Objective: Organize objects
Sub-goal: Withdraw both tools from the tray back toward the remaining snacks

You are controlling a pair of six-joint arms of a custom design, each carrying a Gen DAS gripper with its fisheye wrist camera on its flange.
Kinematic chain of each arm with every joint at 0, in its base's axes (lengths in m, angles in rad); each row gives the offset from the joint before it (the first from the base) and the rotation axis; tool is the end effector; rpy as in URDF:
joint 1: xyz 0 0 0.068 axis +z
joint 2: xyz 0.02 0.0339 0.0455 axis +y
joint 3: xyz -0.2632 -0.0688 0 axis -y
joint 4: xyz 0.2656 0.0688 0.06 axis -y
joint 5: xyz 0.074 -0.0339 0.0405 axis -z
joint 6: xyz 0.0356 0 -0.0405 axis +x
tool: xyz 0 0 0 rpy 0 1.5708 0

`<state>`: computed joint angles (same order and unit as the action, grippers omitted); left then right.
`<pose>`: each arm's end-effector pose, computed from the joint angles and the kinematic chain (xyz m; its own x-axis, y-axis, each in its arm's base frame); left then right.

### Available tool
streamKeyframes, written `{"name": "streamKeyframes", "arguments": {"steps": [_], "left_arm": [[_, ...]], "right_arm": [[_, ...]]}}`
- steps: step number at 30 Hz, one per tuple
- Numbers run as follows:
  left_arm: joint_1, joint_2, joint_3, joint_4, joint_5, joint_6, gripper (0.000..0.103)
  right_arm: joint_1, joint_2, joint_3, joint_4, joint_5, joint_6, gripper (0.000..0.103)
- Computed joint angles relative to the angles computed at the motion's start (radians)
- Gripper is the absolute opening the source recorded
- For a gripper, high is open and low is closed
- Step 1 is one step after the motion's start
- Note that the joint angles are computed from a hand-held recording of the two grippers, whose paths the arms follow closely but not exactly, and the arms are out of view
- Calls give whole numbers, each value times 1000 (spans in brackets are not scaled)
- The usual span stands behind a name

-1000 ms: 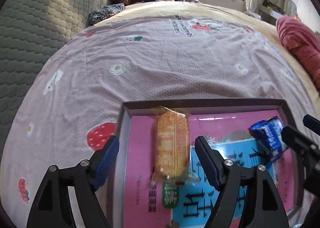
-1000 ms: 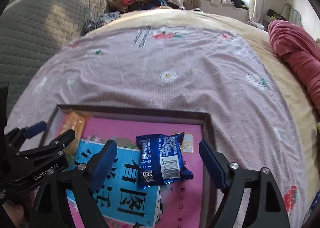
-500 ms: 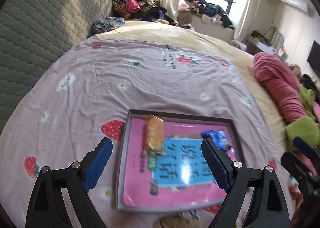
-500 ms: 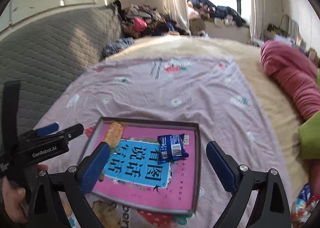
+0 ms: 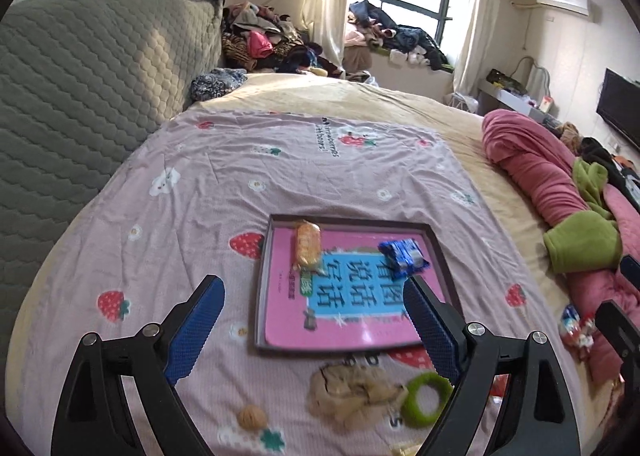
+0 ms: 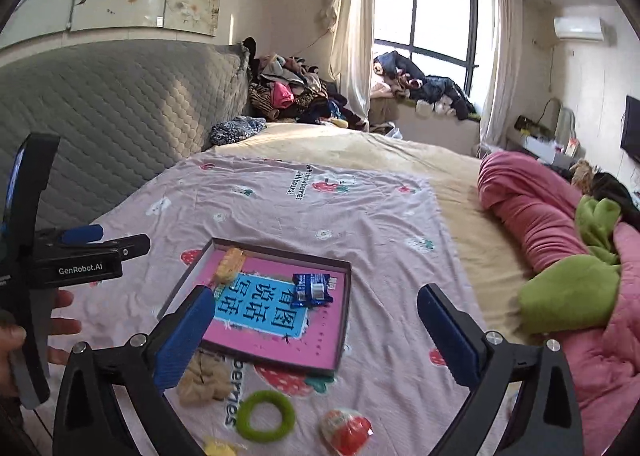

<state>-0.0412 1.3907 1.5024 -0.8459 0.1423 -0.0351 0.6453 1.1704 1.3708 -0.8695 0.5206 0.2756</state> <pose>0.3107 -0.0179 0.3885 -0.6741 -0.0070 -0.7386 0.1224 0.9851 -0.1210 0.2088 0.1350 0.4025 -0.5340 -0.1065 -0.8387 -0.0673 0.9942 -0.0834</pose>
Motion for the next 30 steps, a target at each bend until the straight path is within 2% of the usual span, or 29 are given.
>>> {"name": "streamKeyframes", "arguments": {"steps": [10,16,27,30], "left_arm": [[1,-218,-133,-58,23,7,92],[-18,-305,-181,-90,-11,28,92],[-19,-418,-314,-109,-59,54,92],[-14,-439,-356,-102,-76,83,92]], "right_arm": [[169,-98,-22,-133,100,116,102],[253,-127,-30,-221,177,193,102],[300,-220,-112,-304,196,298,102],[273,-244,-151,-300,176,294,102]]}}
